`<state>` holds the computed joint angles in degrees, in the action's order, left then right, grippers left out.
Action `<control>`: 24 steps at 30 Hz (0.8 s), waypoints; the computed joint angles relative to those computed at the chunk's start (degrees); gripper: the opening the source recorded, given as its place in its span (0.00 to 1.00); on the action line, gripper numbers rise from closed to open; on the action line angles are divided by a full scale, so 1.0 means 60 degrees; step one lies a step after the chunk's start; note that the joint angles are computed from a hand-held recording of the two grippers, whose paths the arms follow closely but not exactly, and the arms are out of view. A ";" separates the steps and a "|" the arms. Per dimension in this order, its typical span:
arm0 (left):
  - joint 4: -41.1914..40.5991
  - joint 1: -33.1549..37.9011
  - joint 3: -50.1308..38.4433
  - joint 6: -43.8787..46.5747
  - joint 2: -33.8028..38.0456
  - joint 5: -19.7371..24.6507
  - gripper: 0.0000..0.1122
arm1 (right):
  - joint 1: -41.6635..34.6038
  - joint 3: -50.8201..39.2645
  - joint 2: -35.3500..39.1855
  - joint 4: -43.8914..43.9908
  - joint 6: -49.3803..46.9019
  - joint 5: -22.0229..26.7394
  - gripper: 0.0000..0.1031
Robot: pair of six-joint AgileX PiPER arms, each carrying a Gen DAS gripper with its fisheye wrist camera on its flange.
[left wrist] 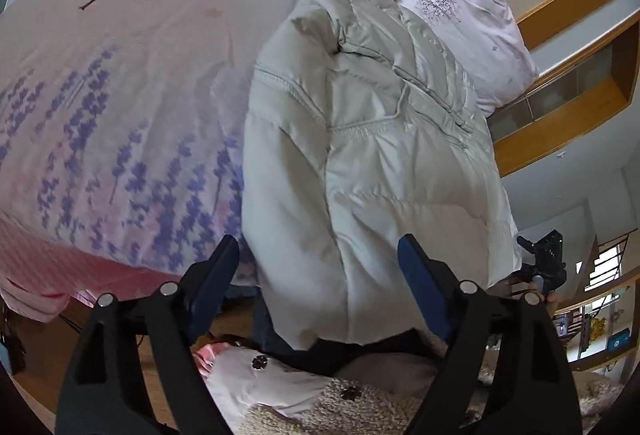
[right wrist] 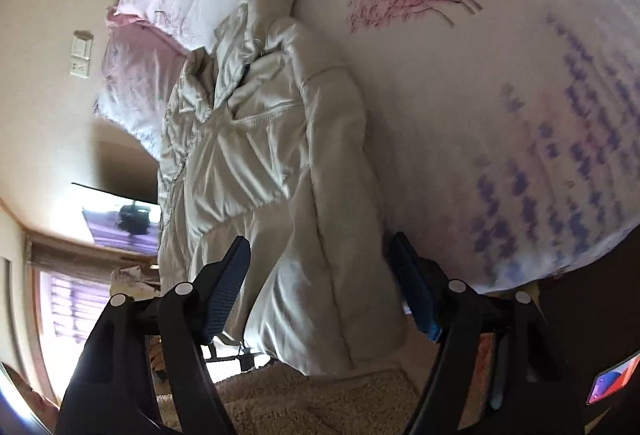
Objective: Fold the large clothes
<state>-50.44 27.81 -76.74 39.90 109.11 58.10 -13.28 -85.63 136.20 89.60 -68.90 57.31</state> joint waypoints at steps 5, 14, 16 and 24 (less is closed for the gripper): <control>-0.0129 -0.0126 0.0055 -0.0189 0.0044 0.0424 0.62 | 0.0039 0.0089 0.0050 0.0000 -0.0043 0.0427 0.67; -0.0170 -0.0100 0.0254 -0.0526 0.0026 0.0476 0.43 | 0.0128 0.0356 0.0151 0.0161 -0.0499 0.0910 0.61; -0.0149 -0.0124 0.0303 -0.0512 0.0008 0.0483 0.42 | 0.0213 0.0356 0.0120 0.0160 -0.0479 0.0914 0.61; -0.0271 -0.0270 0.0644 -0.0397 -0.0281 -0.0052 0.19 | 0.0439 0.1003 -0.0359 0.0647 -0.1141 0.0372 0.27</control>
